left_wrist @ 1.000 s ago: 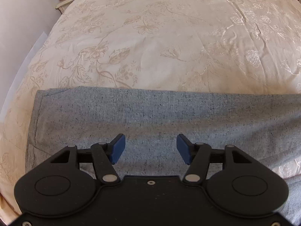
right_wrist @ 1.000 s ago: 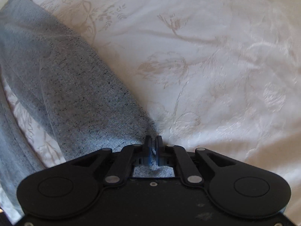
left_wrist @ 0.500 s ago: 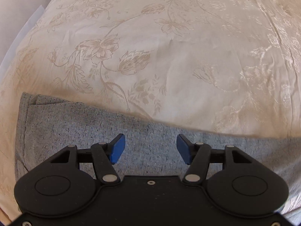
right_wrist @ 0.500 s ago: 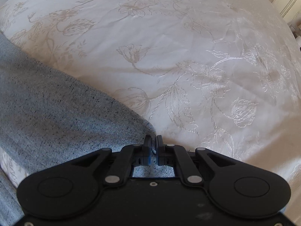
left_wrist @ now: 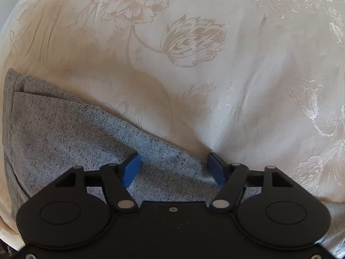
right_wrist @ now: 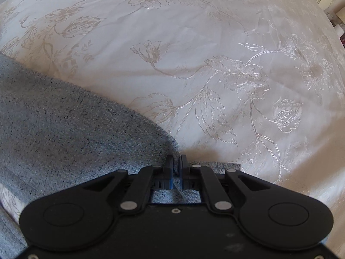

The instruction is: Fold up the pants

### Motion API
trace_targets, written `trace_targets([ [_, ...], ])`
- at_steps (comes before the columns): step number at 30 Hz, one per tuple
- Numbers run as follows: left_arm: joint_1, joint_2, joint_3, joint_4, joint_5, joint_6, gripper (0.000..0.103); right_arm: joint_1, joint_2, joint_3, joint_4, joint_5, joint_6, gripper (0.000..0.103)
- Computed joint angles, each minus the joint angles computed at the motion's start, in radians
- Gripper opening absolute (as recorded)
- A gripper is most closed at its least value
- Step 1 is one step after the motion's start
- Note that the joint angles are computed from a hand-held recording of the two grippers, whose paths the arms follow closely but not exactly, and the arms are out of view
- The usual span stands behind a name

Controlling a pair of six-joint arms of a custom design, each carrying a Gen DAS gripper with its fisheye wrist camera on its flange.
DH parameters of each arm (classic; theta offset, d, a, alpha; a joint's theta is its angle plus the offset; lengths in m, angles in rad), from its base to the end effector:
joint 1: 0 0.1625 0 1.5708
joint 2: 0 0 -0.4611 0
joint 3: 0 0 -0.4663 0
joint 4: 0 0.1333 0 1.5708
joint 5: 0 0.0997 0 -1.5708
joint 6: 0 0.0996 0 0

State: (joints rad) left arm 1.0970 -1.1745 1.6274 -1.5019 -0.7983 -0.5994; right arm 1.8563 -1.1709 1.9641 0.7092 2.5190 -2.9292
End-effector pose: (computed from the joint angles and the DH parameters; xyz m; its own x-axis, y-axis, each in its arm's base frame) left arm -0.1153 -0.6693 0.2723 -0.6183 0.0902 -0.7808 0.0566 0.9959 0.0702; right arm 0.1661 -0.3798 0.1902 -0.6215 0.0933 0.7779 -0.1534 0.9592 -0.2377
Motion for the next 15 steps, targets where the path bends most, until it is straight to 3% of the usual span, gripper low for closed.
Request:
trace_targets([
  [5,0.011,0.008,0.009,0.001,-0.002,-0.013,0.08,-0.015,-0.003,0.003,-0.007,-0.014,-0.005,0.007],
  [8,0.026,-0.01,0.023,-0.05,-0.04,0.003,0.071,-0.027,0.006,0.006,-0.036,-0.013,-0.031,0.008],
  [9,0.029,-0.023,0.034,-0.082,-0.056,0.023,0.061,-0.029,0.01,0.005,-0.046,-0.01,-0.034,0.008],
  [11,0.025,-0.059,0.066,-0.152,-0.061,0.071,0.017,-0.03,0.014,0.002,-0.052,-0.008,-0.032,0.008],
  [12,0.021,-0.073,0.079,-0.174,-0.057,0.098,0.009,-0.029,0.012,0.004,-0.052,-0.008,-0.023,0.008],
  [15,0.002,-0.141,0.141,-0.292,-0.062,0.174,0.006,-0.021,0.005,0.004,-0.05,-0.002,-0.01,0.007],
])
